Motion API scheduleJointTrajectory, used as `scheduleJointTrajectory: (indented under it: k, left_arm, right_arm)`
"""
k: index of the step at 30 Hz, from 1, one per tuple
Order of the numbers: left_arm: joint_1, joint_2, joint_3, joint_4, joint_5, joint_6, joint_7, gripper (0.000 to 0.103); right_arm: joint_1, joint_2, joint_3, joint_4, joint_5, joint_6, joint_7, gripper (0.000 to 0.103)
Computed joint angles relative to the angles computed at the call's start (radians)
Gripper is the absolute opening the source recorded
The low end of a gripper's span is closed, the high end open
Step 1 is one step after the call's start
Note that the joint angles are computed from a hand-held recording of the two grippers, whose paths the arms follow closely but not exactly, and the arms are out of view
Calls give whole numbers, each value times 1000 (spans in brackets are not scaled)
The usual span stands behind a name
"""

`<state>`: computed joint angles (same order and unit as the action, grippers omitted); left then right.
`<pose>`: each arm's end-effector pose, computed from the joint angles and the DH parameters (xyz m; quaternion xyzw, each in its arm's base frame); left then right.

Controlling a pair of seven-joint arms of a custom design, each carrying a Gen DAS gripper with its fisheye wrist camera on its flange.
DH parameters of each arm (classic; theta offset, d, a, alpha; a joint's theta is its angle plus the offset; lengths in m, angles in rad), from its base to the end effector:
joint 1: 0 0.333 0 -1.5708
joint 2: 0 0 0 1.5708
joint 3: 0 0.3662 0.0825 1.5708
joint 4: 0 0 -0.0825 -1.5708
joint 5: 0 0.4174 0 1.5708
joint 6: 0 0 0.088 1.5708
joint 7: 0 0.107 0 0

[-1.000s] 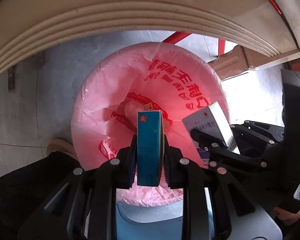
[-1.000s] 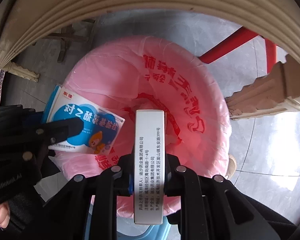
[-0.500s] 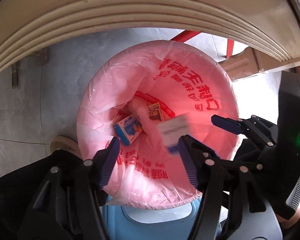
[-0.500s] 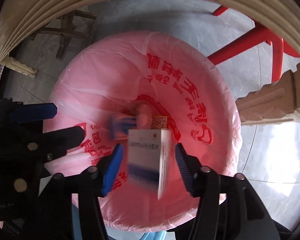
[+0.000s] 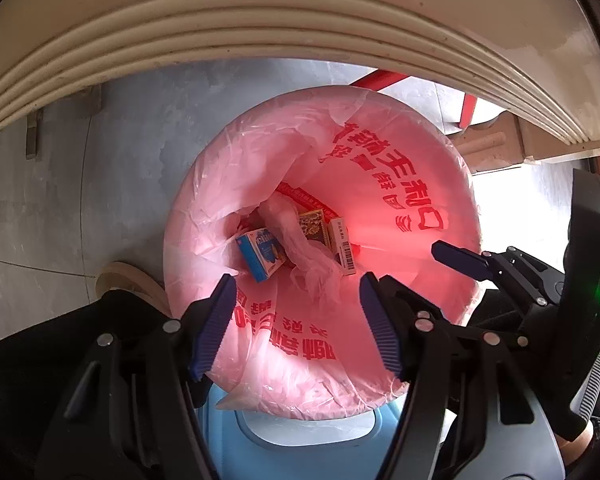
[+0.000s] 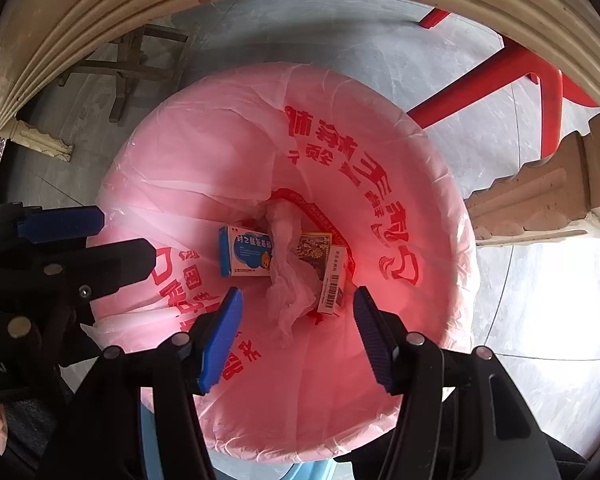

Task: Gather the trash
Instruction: 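Raise both open grippers out of the bin back over the table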

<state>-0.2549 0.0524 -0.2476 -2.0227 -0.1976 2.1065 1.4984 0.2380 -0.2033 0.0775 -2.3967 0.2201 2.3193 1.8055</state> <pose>0.5209 -0.2947 0.4626 0.5783 -0.8104 0.0581 0.0731 0.4692 0.1583 0.4368 -0.6823 0.7243 0.0367 0.0925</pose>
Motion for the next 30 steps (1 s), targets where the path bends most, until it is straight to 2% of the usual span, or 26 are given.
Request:
scheduleJointTrajectory:
  k: [15,21,30]
  left_arm:
    - [-10,-56,2,-25,62,37,1,63]
    - [-19,-140,10,-60,108,44,22,63]
    - [-23,-276,47,-27,91,24,38,63]
  right_arm:
    - [-11,-68,15,-18,-54,-7,43,57]
    - [-17,-153,22,-30,-70,-16,59,57]
    - [-38,-292,44,2,-89,-6,81,57]
